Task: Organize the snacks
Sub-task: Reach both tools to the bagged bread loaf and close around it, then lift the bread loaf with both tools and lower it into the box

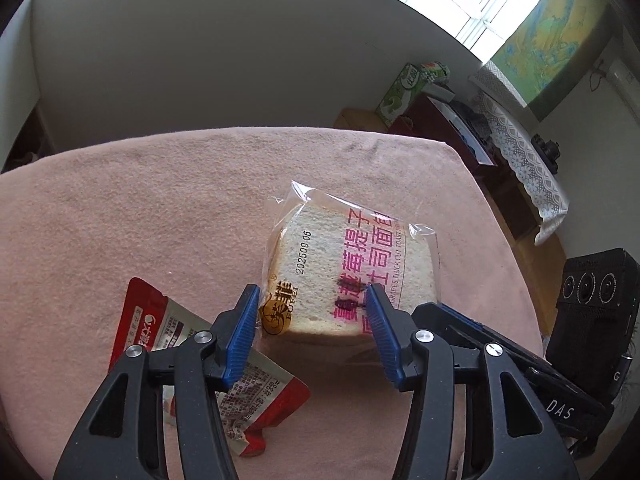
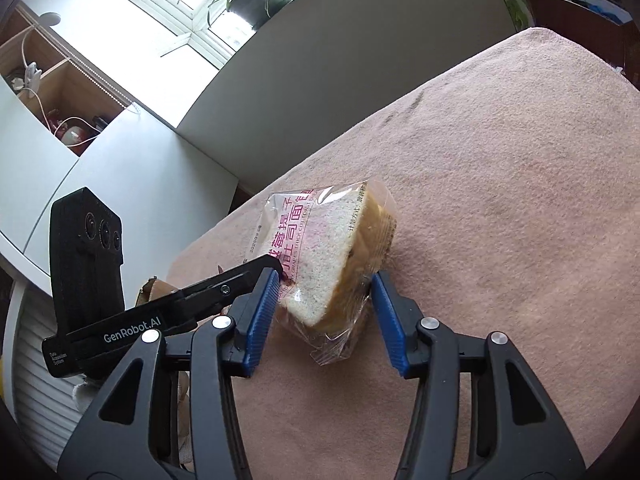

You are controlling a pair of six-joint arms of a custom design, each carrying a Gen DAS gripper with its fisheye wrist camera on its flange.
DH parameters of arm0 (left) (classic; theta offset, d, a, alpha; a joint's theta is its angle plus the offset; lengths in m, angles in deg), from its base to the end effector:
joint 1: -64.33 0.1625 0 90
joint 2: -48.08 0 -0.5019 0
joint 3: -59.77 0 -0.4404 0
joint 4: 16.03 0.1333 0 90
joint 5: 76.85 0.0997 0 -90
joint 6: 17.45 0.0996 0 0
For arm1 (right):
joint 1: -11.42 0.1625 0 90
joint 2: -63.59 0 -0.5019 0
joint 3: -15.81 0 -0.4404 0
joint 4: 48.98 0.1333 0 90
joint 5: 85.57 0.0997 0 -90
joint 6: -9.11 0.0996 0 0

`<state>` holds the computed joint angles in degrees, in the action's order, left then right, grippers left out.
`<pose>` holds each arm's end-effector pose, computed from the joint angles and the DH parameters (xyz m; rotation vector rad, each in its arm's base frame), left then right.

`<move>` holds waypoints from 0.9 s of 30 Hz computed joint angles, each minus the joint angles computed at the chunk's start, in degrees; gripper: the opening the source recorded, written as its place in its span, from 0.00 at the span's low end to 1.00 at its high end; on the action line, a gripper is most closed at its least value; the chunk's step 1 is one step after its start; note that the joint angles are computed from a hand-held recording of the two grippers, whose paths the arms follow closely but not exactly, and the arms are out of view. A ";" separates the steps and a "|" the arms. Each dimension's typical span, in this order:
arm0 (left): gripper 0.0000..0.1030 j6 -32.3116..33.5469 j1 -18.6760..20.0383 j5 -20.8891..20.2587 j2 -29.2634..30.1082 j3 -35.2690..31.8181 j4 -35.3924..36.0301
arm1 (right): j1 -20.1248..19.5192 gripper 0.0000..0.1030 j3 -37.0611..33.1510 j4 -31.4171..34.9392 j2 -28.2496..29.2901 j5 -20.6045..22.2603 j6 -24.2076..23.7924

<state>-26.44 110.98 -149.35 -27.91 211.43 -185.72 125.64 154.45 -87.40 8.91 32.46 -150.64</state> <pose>-0.1124 -0.3568 0.1350 0.8371 2.7603 -0.2867 0.2130 -0.2627 0.0015 -0.1821 -2.7125 1.2786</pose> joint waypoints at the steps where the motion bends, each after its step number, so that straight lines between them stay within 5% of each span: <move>1: 0.50 -0.34 -0.20 -0.38 -0.27 0.14 -0.09 | 0.27 0.50 0.43 -0.36 -0.44 -0.01 -0.03; 10: 0.50 -2.07 -1.89 -0.33 -5.51 2.09 2.18 | 3.82 0.50 0.24 0.16 -0.49 0.83 0.03; 27: 0.51 -7.57 -6.60 3.70 -27.89 5.37 18.33 | 16.25 0.50 -7.74 6.32 5.10 5.21 1.84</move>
<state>-34.01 104.37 -145.65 -55.80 216.80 -167.39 141.89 146.71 -81.08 14.02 37.67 -148.80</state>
